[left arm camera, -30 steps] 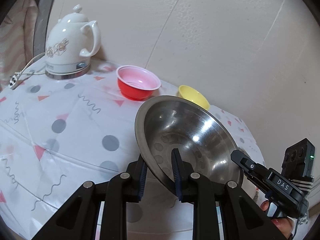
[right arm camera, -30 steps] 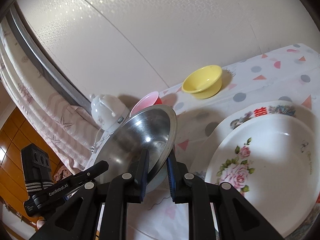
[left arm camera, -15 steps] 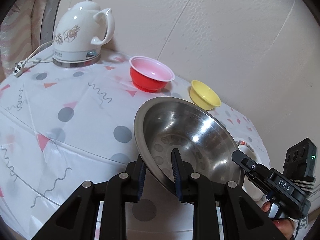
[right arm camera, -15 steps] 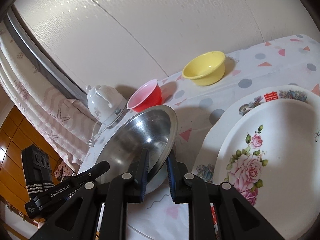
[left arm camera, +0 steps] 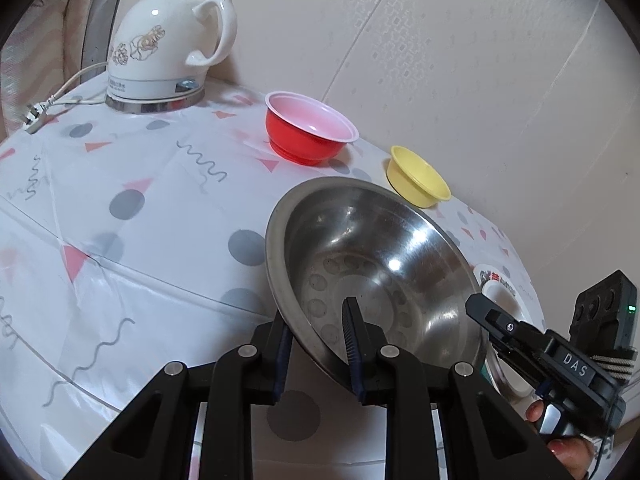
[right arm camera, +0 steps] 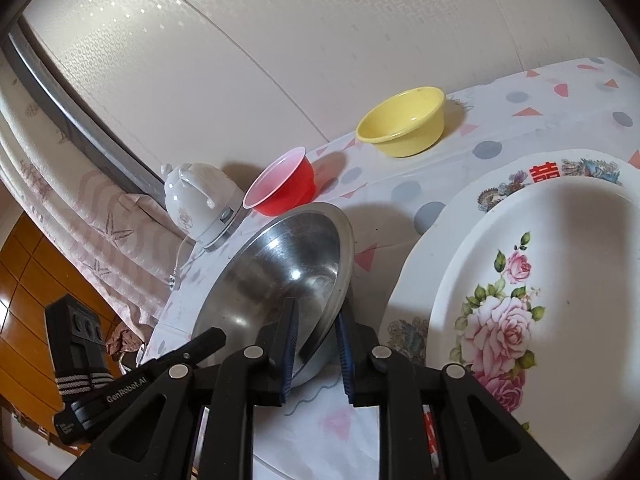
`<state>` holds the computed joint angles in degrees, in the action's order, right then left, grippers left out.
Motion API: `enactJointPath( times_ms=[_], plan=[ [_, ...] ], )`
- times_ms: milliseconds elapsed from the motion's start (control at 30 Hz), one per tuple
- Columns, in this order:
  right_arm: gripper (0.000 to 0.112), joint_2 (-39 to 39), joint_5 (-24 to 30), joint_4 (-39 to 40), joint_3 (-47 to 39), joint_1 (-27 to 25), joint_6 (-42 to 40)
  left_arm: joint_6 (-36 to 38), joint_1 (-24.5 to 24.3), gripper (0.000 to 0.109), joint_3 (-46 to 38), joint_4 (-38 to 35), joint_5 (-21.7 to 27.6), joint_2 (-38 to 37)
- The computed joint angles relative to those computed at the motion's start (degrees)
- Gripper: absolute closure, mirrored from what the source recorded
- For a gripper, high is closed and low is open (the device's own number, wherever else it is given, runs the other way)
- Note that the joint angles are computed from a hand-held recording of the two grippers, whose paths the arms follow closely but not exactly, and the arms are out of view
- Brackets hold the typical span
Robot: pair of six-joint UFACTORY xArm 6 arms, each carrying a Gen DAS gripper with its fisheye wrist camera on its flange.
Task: Organize plates and bowls
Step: 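Lower the steel bowl onto the cloth and open both grippers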
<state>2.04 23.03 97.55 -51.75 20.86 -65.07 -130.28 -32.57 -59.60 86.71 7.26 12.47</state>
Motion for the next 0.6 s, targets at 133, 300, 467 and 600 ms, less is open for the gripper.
enactJointPath(
  times_ms=[133, 300, 467, 600],
  plan=[
    [0.089, -0.98, -0.27, -0.78, 1.04, -0.17, 0.89, -1.47, -0.25, 0.085, -0.14, 1.41, -0.44, -0.07],
    [0.088, -2.25, -1.64, -1.65, 2.14, 0.03, 1.55, -1.9, -0.6, 0.085, 0.27, 1.39, 0.48, -0.59],
    [0.081, -3.51, -1.99, -2.97, 2.98, 0.34, 1.84, -3.16, -0.44, 0.085, 0.72, 2.1, 0.92, -1.07],
    [0.082, -4.6, -4.56, -2.97, 3.56, 1.69, -0.06, -3.21, -0.29, 0.085, 0.97, 1.64, 0.97, -1.13]
  ],
)
